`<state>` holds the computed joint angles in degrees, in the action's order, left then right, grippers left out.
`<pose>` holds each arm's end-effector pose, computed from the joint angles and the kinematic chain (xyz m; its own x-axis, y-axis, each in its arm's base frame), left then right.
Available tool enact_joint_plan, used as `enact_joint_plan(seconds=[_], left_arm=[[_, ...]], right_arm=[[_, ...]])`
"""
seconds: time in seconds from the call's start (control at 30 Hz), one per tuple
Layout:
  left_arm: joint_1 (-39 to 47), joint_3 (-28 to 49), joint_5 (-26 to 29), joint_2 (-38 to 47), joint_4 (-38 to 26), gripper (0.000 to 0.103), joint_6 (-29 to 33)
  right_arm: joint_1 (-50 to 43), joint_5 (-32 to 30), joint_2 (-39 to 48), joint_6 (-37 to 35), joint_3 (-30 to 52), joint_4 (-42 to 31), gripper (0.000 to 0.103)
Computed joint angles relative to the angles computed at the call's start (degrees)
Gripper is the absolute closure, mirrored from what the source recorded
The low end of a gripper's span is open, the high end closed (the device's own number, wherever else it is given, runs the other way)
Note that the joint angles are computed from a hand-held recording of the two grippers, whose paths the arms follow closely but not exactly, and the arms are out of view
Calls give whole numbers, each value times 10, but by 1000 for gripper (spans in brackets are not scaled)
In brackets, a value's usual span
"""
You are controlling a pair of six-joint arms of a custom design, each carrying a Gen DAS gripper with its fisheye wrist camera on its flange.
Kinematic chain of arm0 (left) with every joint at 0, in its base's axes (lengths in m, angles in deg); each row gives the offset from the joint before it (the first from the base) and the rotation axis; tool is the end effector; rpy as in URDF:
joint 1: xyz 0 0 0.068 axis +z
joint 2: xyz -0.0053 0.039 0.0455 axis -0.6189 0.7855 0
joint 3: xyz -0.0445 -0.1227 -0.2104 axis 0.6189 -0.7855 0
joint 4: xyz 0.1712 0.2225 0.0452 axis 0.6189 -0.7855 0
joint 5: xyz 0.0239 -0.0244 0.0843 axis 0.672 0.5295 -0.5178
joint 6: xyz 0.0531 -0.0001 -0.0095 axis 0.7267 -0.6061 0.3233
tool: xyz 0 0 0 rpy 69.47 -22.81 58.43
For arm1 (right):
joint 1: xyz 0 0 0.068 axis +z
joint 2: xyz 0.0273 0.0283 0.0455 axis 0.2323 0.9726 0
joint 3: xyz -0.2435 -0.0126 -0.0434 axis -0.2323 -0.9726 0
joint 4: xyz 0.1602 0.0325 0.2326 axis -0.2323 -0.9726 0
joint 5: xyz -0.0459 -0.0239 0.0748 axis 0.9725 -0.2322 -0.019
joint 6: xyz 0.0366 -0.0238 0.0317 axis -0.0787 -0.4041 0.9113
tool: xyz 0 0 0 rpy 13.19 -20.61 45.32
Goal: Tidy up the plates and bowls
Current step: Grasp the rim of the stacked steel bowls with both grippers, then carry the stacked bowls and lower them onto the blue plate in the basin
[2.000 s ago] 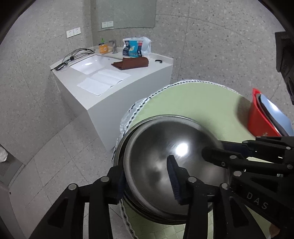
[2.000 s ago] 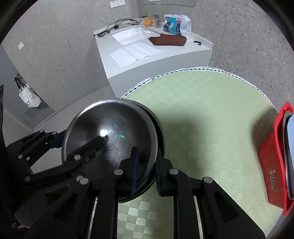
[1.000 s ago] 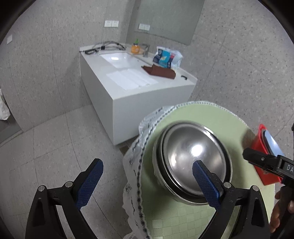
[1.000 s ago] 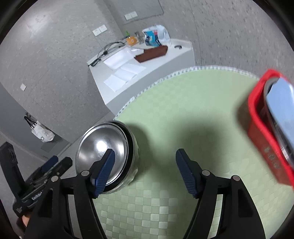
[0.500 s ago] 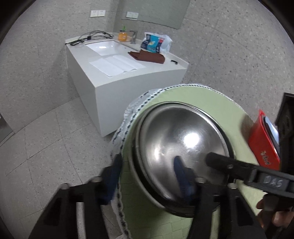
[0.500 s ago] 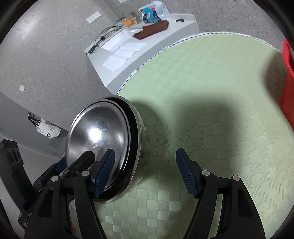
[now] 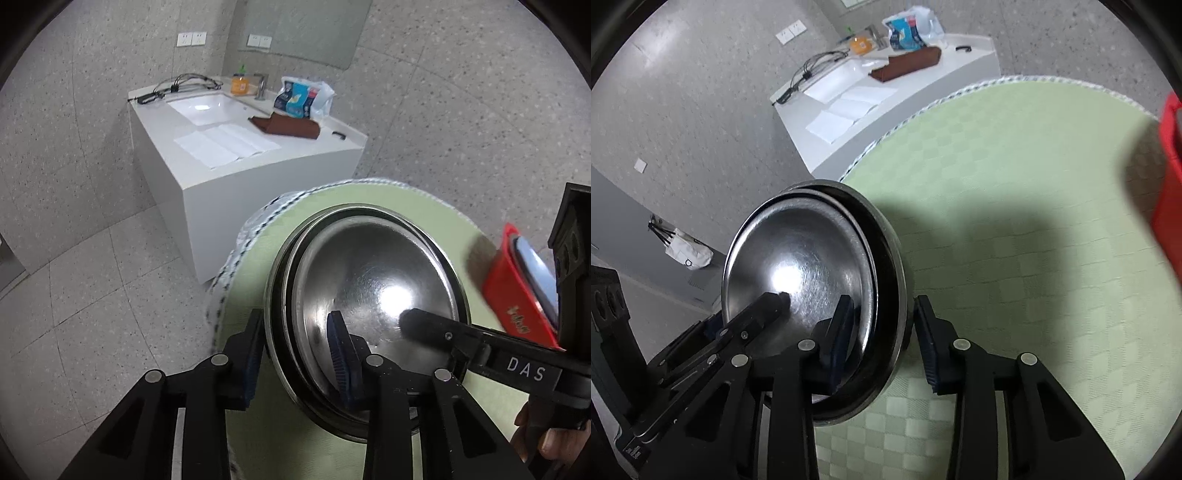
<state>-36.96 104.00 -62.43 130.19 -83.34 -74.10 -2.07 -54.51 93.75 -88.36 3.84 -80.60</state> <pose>0.2643 0.0025 0.1697 -0.7517 -0.3036 -0.5855 -0.1874 0.9495 -0.2517 0.2362 -0.0469 0.0981 -0.9222 -0.1507 -0.3561 -0.2895 0.8796 0.3775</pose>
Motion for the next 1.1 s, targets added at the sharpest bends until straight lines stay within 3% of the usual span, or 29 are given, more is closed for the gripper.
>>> enact_joint_plan(seconds=[0.13, 0.3, 0.47, 0.63, 0.83, 1.1], left_arm=[[-63, -13, -34, -64, -14, 75, -48], [-179, 0, -111, -111, -35, 75, -154], [-321, 72, -229, -72, -50, 73, -232], [-441, 179, -342, 53, -63, 72, -305], [-481, 313, -358, 201, -50, 72, -318], [-452, 525, -278, 408, -79, 72, -296]], right_arm=[[-69, -28, -19, -72, 30, -69, 70], [-166, -57, 4, -185, 121, -173, 70], [-255, -85, 94, -293, 279, -294, 70], [-300, -84, 181, -352, 419, -350, 70], [-342, -90, 323, -393, 621, -440, 70], [-365, -65, 514, -372, 913, -523, 70]])
